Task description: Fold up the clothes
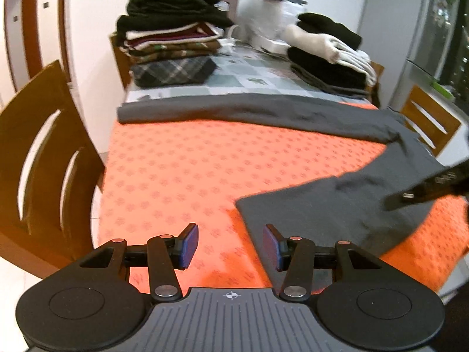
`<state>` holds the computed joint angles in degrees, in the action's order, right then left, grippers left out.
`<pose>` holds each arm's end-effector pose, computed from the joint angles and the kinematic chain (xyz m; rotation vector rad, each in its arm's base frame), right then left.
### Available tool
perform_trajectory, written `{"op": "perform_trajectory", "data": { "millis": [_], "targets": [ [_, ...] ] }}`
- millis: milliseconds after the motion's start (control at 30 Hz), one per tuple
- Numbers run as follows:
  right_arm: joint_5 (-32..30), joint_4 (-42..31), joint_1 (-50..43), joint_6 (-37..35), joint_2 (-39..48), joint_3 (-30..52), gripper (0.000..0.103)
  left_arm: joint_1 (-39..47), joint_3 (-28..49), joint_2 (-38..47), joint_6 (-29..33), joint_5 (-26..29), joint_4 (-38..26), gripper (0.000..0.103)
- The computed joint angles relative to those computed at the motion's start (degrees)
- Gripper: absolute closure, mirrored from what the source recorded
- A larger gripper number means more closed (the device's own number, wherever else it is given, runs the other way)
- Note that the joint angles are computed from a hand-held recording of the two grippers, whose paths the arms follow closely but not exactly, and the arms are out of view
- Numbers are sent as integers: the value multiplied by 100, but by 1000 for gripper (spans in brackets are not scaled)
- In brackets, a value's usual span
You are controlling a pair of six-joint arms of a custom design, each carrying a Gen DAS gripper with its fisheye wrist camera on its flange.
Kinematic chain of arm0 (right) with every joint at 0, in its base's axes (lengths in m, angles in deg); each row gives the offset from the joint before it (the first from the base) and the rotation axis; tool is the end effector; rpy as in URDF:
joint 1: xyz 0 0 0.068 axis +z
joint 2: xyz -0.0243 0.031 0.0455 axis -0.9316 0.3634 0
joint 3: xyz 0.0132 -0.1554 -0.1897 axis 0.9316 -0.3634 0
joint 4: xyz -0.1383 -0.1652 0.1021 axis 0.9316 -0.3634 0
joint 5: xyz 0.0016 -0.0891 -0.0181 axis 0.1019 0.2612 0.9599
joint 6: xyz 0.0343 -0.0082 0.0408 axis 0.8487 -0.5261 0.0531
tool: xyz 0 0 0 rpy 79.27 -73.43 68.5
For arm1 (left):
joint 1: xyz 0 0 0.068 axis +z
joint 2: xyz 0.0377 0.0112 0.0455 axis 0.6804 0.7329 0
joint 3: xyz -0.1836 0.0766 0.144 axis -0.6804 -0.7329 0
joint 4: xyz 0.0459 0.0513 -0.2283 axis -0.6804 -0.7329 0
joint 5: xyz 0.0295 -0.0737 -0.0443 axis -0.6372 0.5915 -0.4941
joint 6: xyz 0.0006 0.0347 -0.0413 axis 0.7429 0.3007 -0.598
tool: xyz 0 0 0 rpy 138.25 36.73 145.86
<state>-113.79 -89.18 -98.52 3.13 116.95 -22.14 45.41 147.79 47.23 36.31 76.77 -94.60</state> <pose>0.1662 -0.0718 0.2875 0.5351 2.4548 0.6294 0.2850 -0.0053 0.3037 0.6893 2.2918 -0.4347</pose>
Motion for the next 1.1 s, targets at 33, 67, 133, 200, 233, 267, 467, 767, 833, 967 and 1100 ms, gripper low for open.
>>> {"op": "perform_trajectory", "data": {
  "millis": [33,67,133,200,233,267,467,767,833,967,1100],
  "targets": [
    [-6,-259,-344,-269,-33,103,102,-8,35,43,-70,-38,61,51],
    [-47,-436,-653,-494,-18,173,102,-15,90,108,-141,-59,103,51],
    [-122,-774,-1274,-956,54,330,102,-48,220,250,-276,-88,126,51],
    [-268,-935,-1621,-1231,190,400,99,-91,311,368,-337,-123,150,51],
    [-319,-960,-1736,-1317,232,423,95,-128,346,417,-347,-146,161,51],
    [-332,-952,-1720,-1350,247,424,95,-161,378,458,-351,-163,163,50],
    [-313,-591,-960,-1087,133,231,61,-308,455,541,-292,-134,132,46],
    [28,462,700,-280,558,-58,53,-210,385,377,-187,-127,43,45],
    [49,547,806,-226,688,-80,54,-120,369,343,-191,-135,23,45],
    [-4,591,1005,-82,734,-173,88,88,344,316,-174,-147,-14,45],
    [86,588,980,20,496,-233,101,213,354,338,-199,-143,-6,45]
  ]
}}
